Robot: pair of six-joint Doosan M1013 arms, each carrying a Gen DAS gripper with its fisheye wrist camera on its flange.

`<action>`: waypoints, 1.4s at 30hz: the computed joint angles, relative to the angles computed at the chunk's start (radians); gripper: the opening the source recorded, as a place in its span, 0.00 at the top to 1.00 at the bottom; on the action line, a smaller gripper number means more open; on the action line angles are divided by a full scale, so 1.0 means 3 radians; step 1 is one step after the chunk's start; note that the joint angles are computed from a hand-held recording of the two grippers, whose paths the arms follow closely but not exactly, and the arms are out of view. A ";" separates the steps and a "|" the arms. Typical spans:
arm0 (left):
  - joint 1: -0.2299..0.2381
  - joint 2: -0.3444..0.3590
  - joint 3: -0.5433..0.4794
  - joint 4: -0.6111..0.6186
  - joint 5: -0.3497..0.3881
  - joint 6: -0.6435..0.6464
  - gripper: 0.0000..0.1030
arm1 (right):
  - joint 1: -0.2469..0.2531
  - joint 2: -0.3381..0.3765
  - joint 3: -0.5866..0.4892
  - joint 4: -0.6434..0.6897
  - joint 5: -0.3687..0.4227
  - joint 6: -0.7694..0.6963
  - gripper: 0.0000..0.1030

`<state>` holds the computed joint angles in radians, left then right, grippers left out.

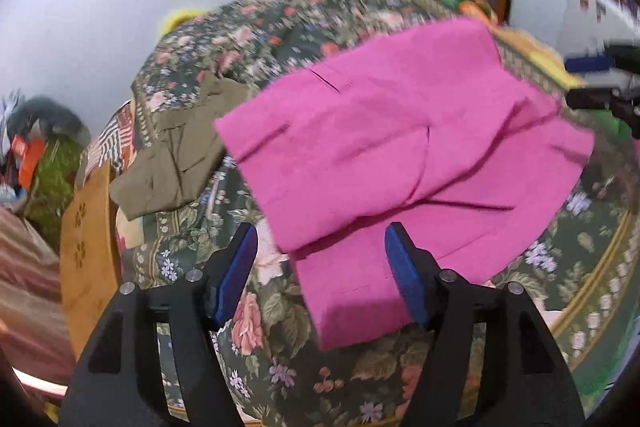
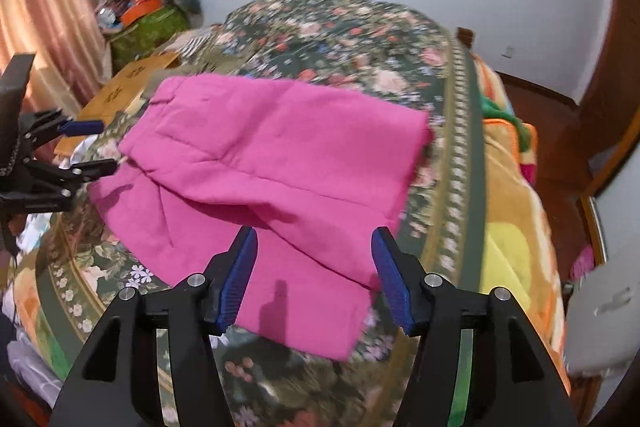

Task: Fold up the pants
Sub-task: 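Lay the folded hems down and open both grippers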

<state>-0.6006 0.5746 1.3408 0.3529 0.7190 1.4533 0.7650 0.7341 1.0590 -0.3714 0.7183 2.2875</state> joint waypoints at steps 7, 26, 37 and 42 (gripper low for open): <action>-0.0042 0.0141 -0.0102 0.0136 0.0033 0.0148 0.36 | -0.0026 0.0409 -0.0597 0.0343 0.0527 -0.0766 0.46; 0.0050 -0.0017 -0.0028 -0.0460 -0.0210 0.0226 0.91 | 0.0033 0.0259 -0.0403 0.0099 0.0067 -0.0636 0.95; 0.0009 -0.0182 0.0278 -0.0521 -0.0292 0.0160 0.91 | 0.0109 0.0139 -0.0163 0.0172 0.0021 -0.0568 0.95; 0.0056 -0.0214 0.0352 -0.0803 -0.0255 0.0248 0.89 | 0.0113 0.0170 -0.0163 0.0341 0.0118 -0.0514 0.94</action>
